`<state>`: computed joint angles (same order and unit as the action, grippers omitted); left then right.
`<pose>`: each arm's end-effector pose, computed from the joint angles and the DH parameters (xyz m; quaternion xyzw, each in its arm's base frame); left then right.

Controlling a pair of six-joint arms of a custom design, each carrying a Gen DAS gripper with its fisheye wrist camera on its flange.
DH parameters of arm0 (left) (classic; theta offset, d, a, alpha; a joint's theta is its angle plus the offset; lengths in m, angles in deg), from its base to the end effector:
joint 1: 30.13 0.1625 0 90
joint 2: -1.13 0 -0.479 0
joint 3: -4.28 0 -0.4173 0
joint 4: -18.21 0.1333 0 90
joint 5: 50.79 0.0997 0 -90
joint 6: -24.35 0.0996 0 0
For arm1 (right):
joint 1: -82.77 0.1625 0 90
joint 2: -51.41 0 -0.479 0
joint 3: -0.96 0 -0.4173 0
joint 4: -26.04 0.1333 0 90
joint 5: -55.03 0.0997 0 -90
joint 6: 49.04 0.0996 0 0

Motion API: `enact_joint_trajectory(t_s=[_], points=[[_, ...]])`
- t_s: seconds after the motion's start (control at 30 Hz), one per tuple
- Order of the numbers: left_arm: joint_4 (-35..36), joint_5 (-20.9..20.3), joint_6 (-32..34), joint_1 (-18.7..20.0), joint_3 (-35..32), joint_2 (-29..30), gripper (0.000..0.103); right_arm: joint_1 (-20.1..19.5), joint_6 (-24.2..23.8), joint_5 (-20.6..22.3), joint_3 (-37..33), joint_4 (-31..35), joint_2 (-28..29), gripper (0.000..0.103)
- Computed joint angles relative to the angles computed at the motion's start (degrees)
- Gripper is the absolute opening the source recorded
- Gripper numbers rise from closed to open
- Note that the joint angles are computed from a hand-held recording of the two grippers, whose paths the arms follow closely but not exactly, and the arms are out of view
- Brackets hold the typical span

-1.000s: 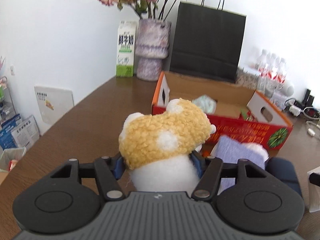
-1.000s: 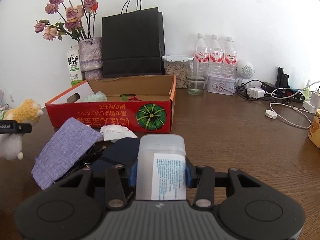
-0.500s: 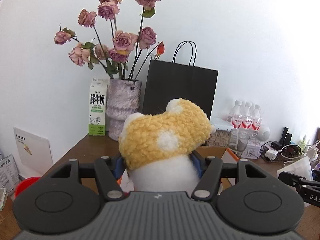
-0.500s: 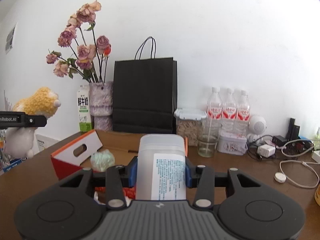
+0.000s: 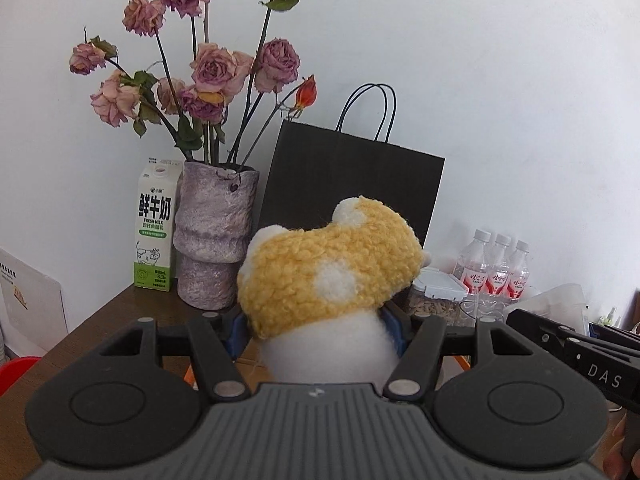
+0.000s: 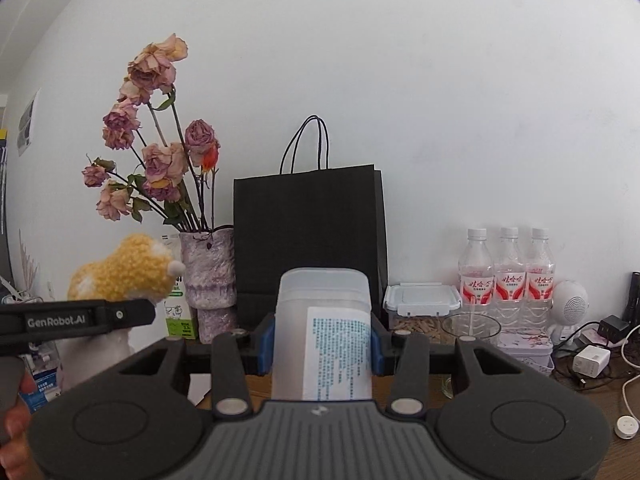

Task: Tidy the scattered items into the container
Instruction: 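Lift the hamster and clear container over the box with both grippers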

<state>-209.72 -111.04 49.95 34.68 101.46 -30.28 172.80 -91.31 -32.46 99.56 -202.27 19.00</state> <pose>-0.1296 -0.7048 0.1000 0.1984 0.7705 -0.5684 0.2095 0.1380 -0.6981 0.1018 0.3036 -0.7491 0.5553 0.1955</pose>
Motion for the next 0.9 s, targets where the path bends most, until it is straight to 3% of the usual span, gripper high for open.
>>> enact_joint_trajectory(t_s=[0.4,0.9], points=[[14.29,3.76,-1.94,3.08,-9.35,3.48,0.064,-0.74,-1.35,-6.24,-11.74,12.63,6.12,0.042],[24.32,9.86,-3.41,4.14,-12.42,5.64,0.067,-1.44,-0.84,-13.52,-14.32,20.67,7.82,0.043]])
